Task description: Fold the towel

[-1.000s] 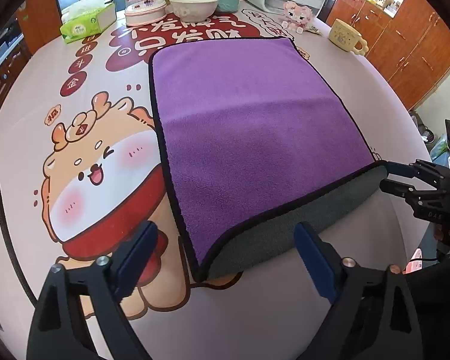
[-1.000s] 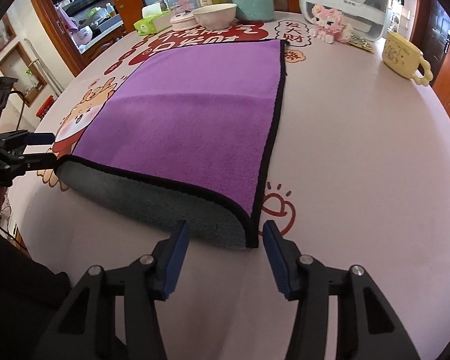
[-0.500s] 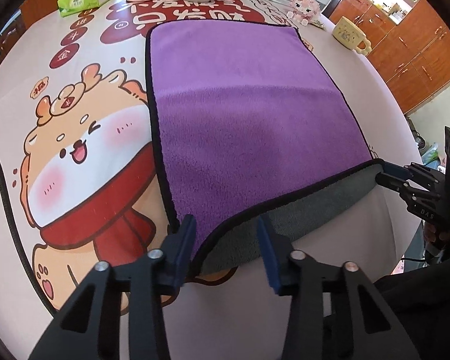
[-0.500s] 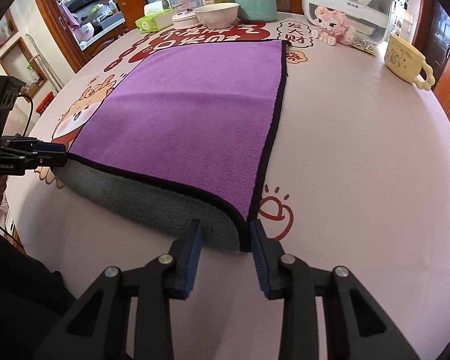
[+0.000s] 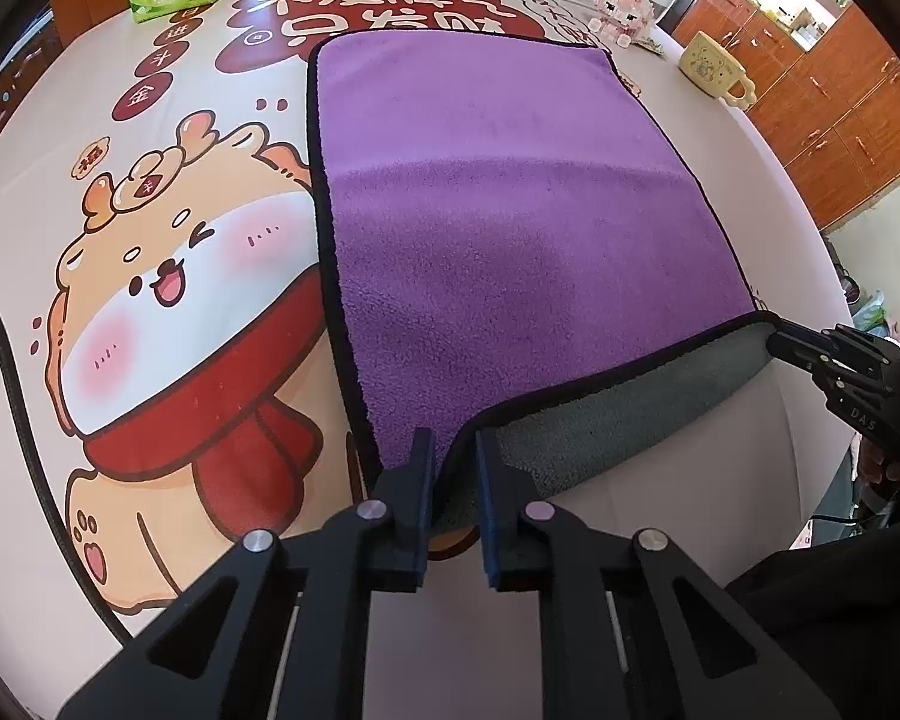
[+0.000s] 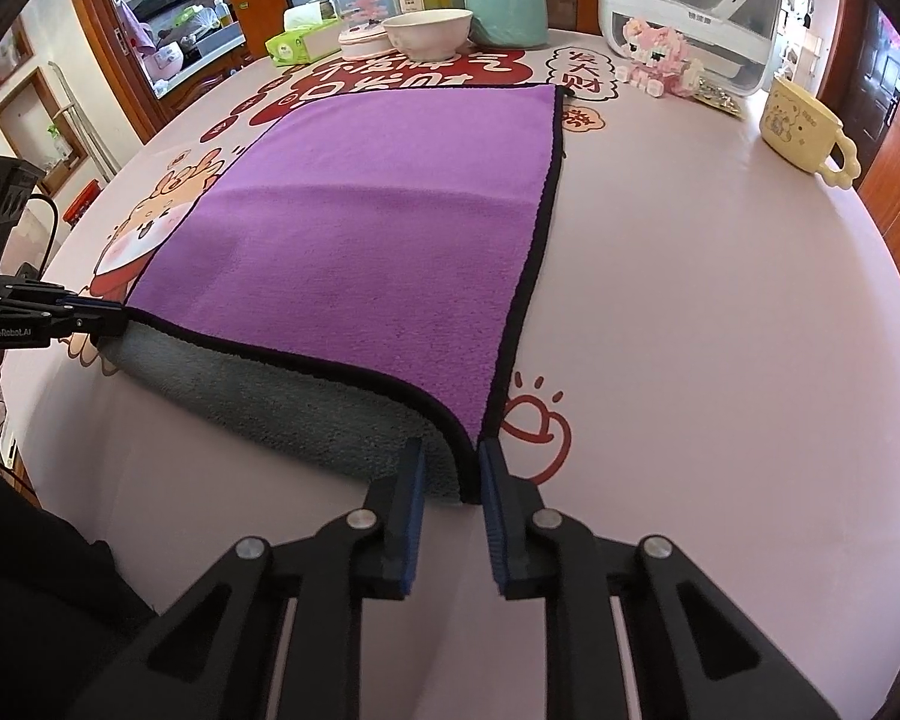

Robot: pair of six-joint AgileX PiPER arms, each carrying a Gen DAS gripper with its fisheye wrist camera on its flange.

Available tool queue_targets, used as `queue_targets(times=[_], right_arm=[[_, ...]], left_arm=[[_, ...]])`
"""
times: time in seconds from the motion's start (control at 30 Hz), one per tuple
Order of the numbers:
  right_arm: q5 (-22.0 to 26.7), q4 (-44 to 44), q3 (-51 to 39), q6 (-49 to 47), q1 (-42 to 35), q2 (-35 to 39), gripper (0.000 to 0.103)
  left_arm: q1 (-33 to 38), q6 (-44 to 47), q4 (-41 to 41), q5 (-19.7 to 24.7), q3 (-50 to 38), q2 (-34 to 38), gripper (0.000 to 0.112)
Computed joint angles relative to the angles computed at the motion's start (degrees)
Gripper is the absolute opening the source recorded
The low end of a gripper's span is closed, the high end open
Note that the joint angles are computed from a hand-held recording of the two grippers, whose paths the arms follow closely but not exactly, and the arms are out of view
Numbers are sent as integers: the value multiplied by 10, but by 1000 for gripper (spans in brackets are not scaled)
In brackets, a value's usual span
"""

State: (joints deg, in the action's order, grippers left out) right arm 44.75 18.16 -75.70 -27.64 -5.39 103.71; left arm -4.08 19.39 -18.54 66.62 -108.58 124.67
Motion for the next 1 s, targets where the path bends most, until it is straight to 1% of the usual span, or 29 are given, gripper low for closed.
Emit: queue_targets(times=[0.03,0.2,0.37,0.7,1.0], right_arm=[[-2,-1,0,0,0,-1,15],[-7,-9,1,4,0,-2,9],[-8,-15,2,6,4,-3,5],[-7,-18,2,8,7,-6,4],[7,-50,-14,47,18,-28,5]], left_arm=[[1,5,-1,-9,12,-5,9],[1,11,6,-14,26,-16,6],[2,14,3,-19,31,-23,5],[8,19,-5,-17,39,-34,5],[12,8,-5,10,3,-50,5]])
